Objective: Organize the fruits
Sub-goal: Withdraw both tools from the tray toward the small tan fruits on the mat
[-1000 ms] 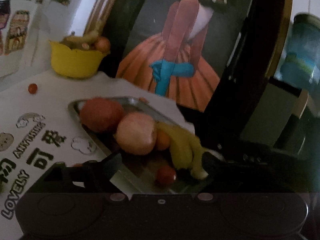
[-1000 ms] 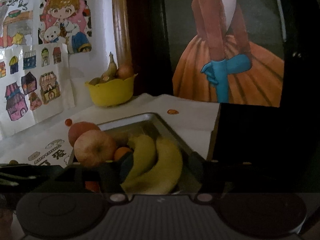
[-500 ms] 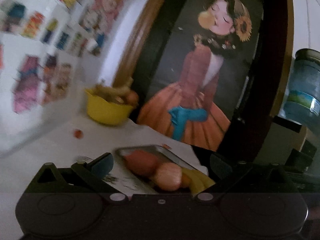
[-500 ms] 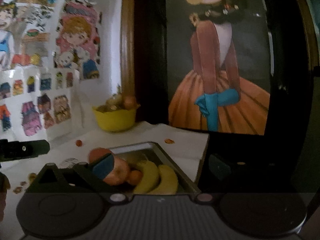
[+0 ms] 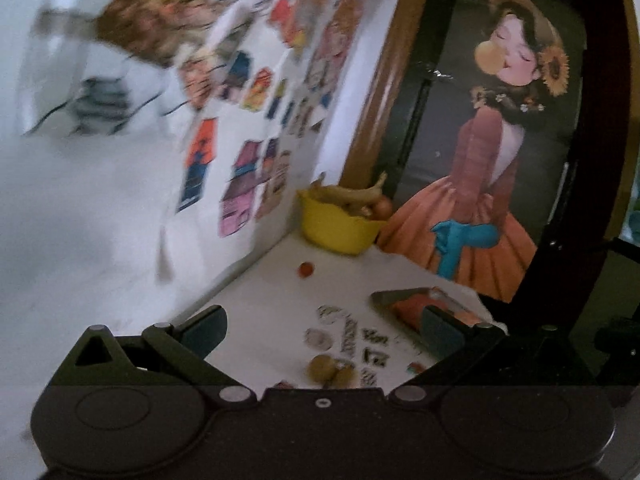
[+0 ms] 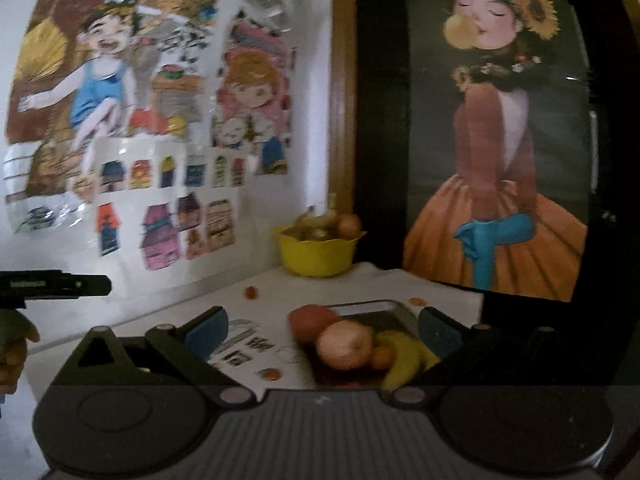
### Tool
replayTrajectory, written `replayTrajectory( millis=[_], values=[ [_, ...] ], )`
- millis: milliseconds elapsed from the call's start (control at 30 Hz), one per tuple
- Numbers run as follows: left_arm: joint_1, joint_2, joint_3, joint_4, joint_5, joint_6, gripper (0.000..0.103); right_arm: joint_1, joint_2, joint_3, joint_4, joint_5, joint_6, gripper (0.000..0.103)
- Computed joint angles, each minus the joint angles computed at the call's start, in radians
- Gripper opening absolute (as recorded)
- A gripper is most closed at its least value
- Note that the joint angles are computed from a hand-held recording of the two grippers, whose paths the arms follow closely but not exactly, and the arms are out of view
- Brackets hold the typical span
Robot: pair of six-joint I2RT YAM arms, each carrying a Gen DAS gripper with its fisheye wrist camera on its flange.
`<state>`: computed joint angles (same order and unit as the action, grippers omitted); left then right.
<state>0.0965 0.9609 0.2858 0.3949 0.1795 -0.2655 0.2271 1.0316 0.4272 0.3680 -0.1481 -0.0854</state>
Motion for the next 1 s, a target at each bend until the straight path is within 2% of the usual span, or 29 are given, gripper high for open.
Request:
replayTrajectory(
  millis=[233,500,733,867,1000],
  values=[
    [0.100,-0.015,-0.054,-0.026,0.092,0.050,0.102,0.173,0.071,0.004,-0.010,0.098,-0.004,0.103],
    [0.127,0.051,-0.034,-0.029,0.114,0.099,0.102,0.294,0.249,0.052,0.017,0.151,0.003,0.103],
    [0.119,0.129,-0.014,0.001,0.118,0.113,0.102,0.326,0.344,0.095,0.018,0.160,0.012,0.103],
    [0.106,0.181,0.001,0.029,0.096,0.083,0.102,0.312,0.396,0.136,-0.007,0.134,-0.015,0.103],
    [0.057,0.268,0.045,0.061,0.020,0.055,0.102,0.252,0.484,0.191,0.011,0.030,-0.036,0.103]
  ],
)
